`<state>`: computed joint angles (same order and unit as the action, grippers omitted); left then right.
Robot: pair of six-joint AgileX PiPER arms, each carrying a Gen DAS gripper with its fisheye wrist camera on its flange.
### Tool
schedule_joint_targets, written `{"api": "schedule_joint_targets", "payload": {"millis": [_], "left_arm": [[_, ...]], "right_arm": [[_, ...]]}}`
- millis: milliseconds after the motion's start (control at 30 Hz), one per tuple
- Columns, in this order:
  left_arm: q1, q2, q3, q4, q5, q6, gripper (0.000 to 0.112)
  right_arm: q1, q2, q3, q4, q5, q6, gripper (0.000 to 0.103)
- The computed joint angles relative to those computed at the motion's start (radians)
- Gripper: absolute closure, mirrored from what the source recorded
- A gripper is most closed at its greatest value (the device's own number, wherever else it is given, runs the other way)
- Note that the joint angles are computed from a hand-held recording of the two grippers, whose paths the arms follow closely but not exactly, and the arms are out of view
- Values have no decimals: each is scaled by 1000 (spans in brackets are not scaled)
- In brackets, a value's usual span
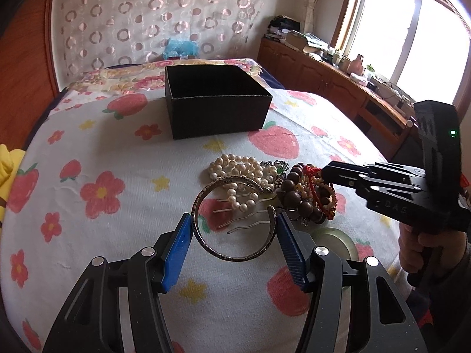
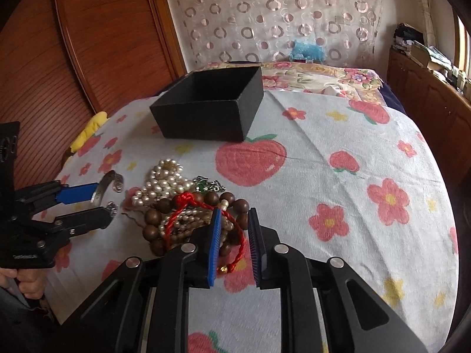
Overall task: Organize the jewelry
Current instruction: 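Grasp the silver bangle with the left tool while the right tool grasps the red bracelet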
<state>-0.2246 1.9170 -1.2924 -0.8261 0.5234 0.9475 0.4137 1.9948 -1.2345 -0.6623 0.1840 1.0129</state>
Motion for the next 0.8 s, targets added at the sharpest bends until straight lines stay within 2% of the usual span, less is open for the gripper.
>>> {"api": "schedule_joint_targets", "payload": {"millis": [67, 100, 167, 533, 600, 700, 733, 800], "left_arm": [[-2, 1, -5, 7, 2, -9, 56], [-1, 1, -4, 7, 1, -8, 56], [-2, 1, -6, 8, 3, -11, 56], [1, -4, -15, 9, 7, -5, 56], [3, -9, -18, 12, 5, -9, 56], [8, -13, -31, 15, 11, -16, 56], [10, -15, -32, 13, 11, -15, 56], [15, -17, -30, 3, 14, -9, 56]], "right_arm": [[-12, 12, -12, 87, -7, -85, 83], [-17, 15, -13, 124, -11, -123, 92], [-23, 13, -8, 181, -23, -190, 98], [-2, -79, 56, -277, -9, 230, 98], [-1, -91, 53, -299, -6, 241, 98], [-6, -99, 41, -227, -5, 158, 98], [-8, -91, 31, -164, 2, 90, 98], [-10, -74, 20, -135, 32, 60, 98]]}}
